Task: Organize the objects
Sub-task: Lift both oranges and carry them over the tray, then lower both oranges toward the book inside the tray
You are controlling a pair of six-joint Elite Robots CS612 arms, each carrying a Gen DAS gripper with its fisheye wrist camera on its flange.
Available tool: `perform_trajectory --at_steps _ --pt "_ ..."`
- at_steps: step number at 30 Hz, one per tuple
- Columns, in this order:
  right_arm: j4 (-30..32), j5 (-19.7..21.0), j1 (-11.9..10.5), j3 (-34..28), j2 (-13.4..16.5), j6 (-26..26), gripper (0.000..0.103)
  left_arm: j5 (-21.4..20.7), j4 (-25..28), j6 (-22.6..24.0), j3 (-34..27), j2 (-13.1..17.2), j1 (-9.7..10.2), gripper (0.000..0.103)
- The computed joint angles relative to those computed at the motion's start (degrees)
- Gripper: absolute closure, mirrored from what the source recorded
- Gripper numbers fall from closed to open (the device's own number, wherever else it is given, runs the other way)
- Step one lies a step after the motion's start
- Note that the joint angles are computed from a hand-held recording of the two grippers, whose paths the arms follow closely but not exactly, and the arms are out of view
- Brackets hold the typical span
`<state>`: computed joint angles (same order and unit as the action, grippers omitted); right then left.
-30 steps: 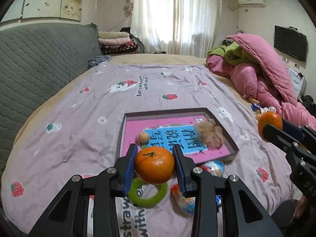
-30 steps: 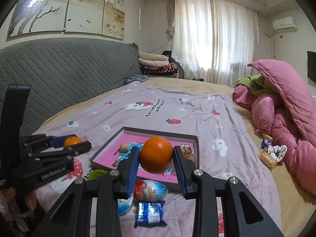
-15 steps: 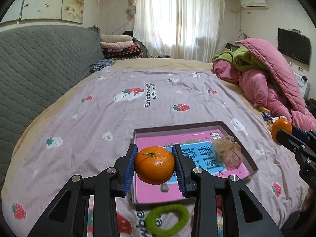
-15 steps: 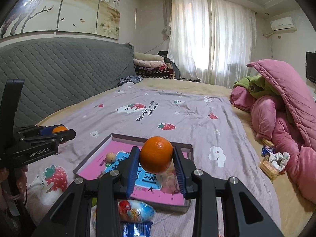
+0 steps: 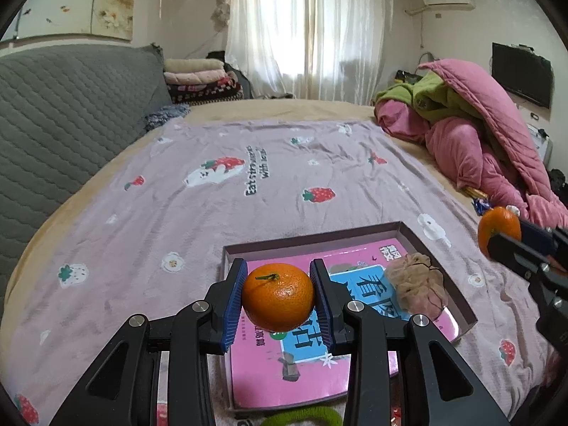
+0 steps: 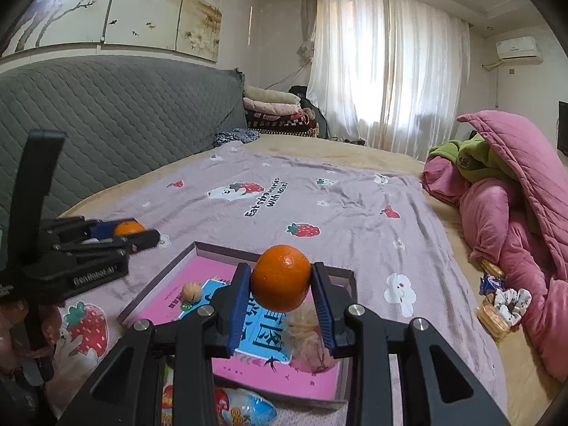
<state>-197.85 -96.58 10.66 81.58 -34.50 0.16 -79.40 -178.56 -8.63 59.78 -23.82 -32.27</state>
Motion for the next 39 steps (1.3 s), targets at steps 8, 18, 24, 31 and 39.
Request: perform_trajectory --at_steps 8,18,24,31,39 --pt "0.3 2.3 -0.7 -2.8 1.7 1.1 0.068 -1.1 5.0 -0.1 -4.4 3.0 0.63 0.066" --pt "7.1 6.5 -1.5 -3.4 3.1 2.2 0.068 -2.7 10.9 -0.6 -7.0 5.1 0.88 0.066" --pt "11.2 8.5 -1.7 -3.6 3.3 2.0 0.068 -3.4 13.5 -0.6 -6.5 5.1 0.82 0.066" --pt "16.3 9.9 -2.0 -3.6 3.3 2.2 0.068 -4.5 16.3 0.1 -6.9 5.3 0.7 0.066" --pt "20.7 11.4 -2.0 -4.2 3.6 1.6 0.068 -5.3 18.4 0.2 -6.8 5.2 0.62 0.066"
